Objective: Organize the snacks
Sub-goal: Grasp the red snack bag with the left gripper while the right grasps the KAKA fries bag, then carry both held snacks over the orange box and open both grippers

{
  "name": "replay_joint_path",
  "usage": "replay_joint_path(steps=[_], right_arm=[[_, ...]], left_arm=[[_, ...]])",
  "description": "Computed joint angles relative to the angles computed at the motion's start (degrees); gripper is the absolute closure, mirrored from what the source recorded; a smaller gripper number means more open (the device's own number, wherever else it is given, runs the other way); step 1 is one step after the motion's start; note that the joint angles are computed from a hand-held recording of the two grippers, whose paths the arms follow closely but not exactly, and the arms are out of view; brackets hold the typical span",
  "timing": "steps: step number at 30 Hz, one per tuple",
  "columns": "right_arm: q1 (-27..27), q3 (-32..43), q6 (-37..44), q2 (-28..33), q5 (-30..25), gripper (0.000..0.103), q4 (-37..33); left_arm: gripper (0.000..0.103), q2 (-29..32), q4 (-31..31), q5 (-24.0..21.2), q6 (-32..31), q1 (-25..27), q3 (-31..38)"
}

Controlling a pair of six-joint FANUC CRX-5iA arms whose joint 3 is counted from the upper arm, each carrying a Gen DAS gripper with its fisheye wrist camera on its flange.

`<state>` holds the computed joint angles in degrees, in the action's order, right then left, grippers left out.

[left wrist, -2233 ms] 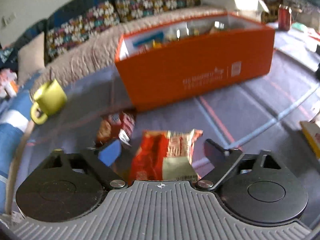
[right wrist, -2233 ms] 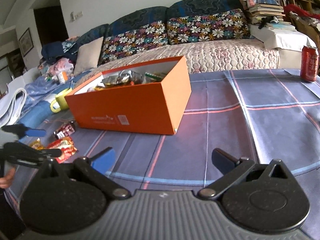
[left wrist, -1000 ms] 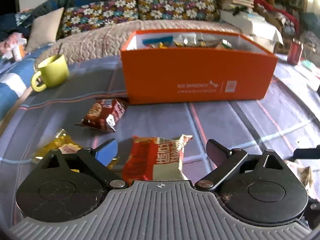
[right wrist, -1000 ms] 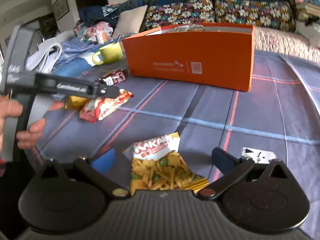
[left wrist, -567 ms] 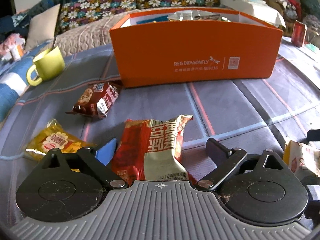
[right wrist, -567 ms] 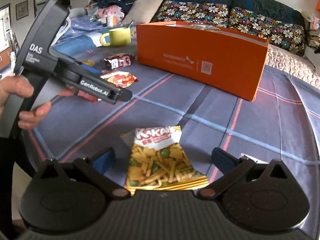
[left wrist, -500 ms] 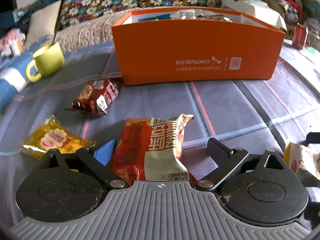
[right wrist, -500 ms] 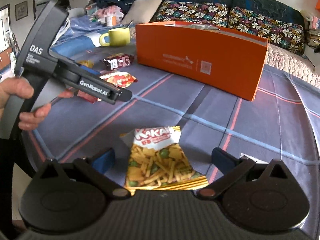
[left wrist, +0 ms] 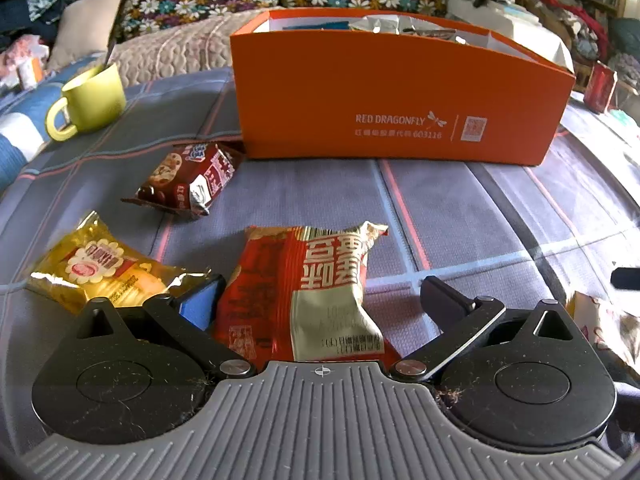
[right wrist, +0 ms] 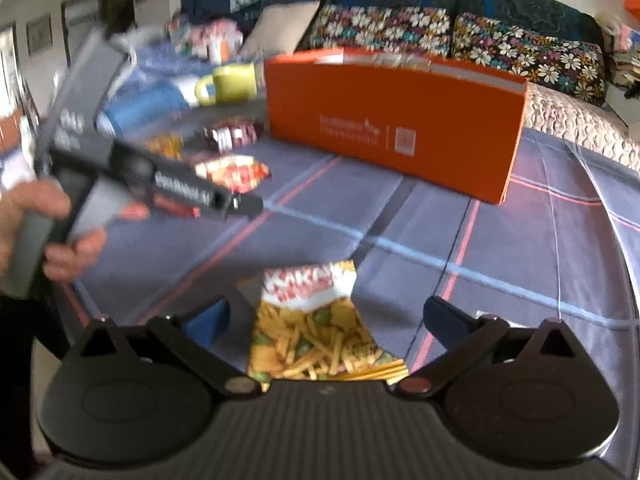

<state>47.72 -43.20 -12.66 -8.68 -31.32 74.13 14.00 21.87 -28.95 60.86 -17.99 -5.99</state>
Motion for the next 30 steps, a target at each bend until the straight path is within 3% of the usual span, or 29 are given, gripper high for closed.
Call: replay_joint_path(steps=[6, 8, 10, 12, 13, 14, 15, 18, 25, 30], right_arm=[[0.6, 0.5, 1.7, 0.2, -0.4, 0.002, -0.8], [1.4, 1.1, 4.0, 0.7, -1.4, 0.007, -1.9], [1.5, 1.8, 6.9, 0.9, -0.5, 0.033, -5.7], [2.2, 2.3, 7.8, 1.2, -2.0, 0.037, -6.5], [2.2, 2.3, 7.8, 1.2, -2.0, 0.046, -6.5], [2.4, 2.4, 7.9, 1.3, -2.8, 0.048, -6.4], [2.3, 2.2, 7.2, 1.1, -2.6, 0.051, -6.3], [0.6, 0.6, 2.2, -0.5, -0.6, 0.056, -4.3], [-4.3, -1.0, -9.3, -3.0, 0.4, 0.057, 6.8], [-10.6, 4.2, -5.4, -1.5, 2.3, 0.057, 11.6]], left_arm=[[0.026, -0.8, 0.6, 0.7, -1.1, -0.2, -1.3], [0.026, -0.8, 1.7, 1.1, -2.1, -0.2, -1.6], [0.026, -0.8, 2.4, 1.4, -2.9, -0.2, -1.9], [0.029, -0.8, 3.0, 1.4, -3.6, -0.1, -2.0], [0.036, -1.0, 4.0, 2.0, -4.6, -0.1, -2.6], [0.064, -1.5, 5.0, 3.2, -5.4, -0.1, -3.4], [0.078, -1.5, 4.1, 2.5, -4.4, 0.1, -2.7], [0.086, -1.3, 7.2, -0.2, -5.6, 1.0, -2.2], [0.086, -4.2, 13.8, -0.1, -9.8, 1.9, -4.7], [0.086, -1.4, 19.5, -2.9, -13.1, 1.9, 1.4]])
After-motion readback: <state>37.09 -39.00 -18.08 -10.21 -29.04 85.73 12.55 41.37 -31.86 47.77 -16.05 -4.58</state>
